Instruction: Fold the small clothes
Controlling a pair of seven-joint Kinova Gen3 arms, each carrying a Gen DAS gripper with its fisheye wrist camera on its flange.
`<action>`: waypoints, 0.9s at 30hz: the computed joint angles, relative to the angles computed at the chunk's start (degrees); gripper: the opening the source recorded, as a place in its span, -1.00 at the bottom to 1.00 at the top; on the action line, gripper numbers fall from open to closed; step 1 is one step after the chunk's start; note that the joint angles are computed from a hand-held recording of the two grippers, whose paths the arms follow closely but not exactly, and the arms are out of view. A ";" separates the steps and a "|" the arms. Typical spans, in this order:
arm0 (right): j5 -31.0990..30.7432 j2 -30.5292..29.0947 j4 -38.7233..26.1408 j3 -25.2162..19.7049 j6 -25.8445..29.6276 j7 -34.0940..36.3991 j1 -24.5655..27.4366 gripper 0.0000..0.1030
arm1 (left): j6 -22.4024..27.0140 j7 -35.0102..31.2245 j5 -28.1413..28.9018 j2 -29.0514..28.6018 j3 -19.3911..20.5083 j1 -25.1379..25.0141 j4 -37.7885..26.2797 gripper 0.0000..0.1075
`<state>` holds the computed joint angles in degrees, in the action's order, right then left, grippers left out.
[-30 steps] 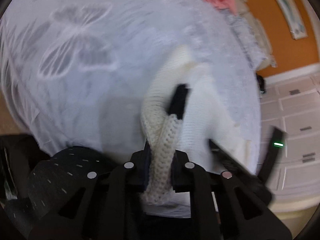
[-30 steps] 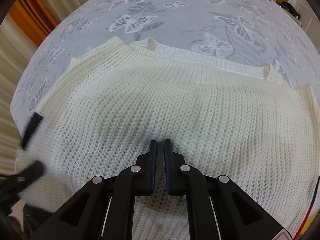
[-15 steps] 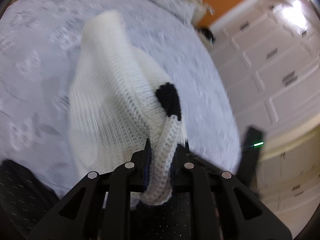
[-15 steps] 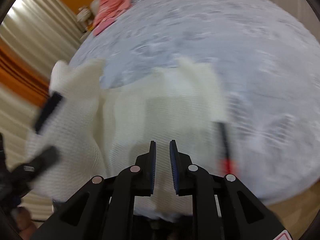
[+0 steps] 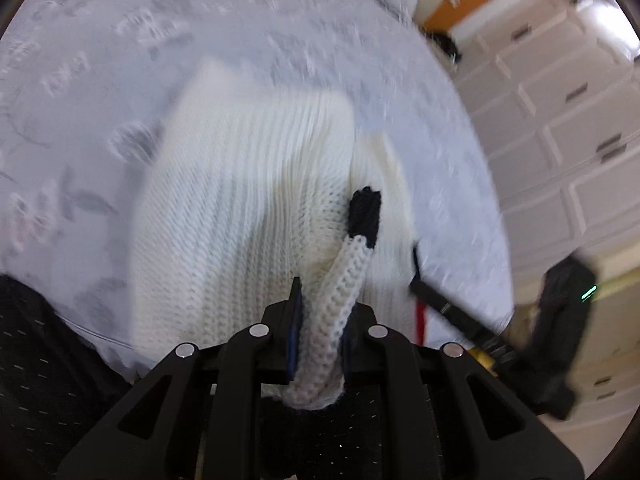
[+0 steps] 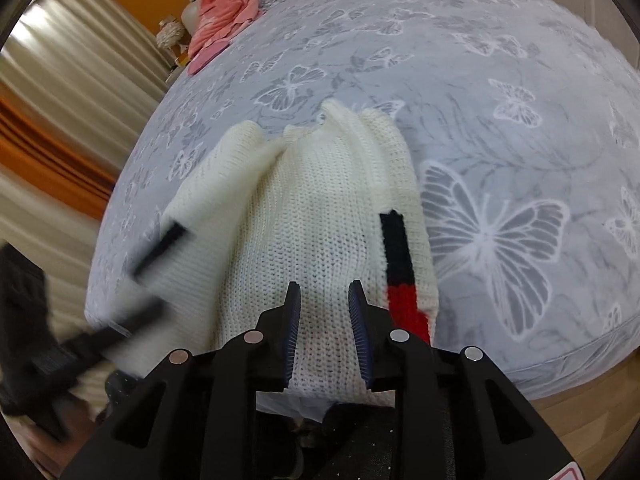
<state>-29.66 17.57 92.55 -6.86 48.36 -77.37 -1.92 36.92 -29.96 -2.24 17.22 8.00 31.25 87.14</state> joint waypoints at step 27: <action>5.57 10.52 -19.12 3.67 6.68 -10.44 -12.73 -0.86 | -1.99 0.20 -4.27 -9.12 5.79 -7.29 4.29 -0.72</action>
